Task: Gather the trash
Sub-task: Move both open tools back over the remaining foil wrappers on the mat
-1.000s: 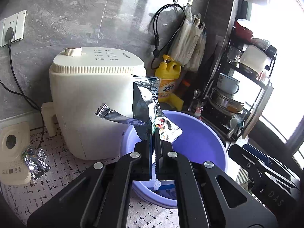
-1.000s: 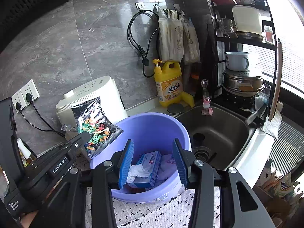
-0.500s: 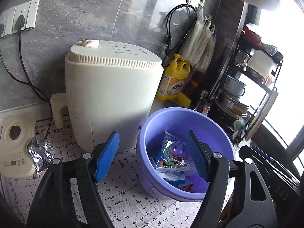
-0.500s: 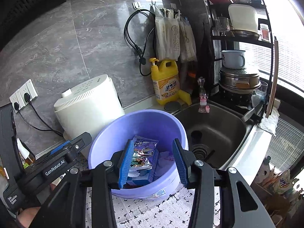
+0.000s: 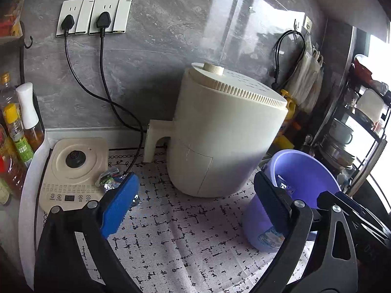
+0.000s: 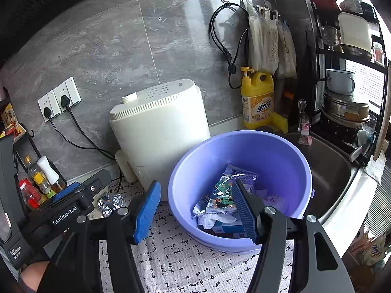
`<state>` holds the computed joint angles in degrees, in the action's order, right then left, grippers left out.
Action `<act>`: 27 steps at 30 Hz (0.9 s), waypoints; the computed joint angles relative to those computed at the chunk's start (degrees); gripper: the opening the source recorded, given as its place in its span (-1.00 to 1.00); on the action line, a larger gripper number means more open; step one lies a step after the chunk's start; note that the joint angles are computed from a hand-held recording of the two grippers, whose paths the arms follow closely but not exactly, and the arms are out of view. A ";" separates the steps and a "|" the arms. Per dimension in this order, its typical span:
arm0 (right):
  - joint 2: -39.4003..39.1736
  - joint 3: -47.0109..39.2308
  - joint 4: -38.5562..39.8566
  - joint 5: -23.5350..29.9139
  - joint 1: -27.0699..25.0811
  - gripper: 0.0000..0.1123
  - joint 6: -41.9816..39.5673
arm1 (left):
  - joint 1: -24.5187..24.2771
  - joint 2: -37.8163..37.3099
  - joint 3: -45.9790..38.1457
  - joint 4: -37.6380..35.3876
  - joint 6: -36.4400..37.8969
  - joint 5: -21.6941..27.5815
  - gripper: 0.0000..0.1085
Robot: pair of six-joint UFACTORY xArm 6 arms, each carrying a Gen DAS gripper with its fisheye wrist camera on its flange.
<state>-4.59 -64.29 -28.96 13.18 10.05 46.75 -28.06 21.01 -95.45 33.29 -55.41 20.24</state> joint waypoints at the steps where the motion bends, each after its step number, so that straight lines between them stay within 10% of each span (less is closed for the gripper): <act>1: 0.68 -0.47 1.29 -0.33 0.61 0.19 -1.60 | 0.59 -1.07 1.34 1.93 -2.18 0.44 0.77; 27: 19.42 -17.33 34.62 2.14 11.10 0.30 -39.04 | 8.48 -8.09 14.21 11.34 -19.13 4.91 0.76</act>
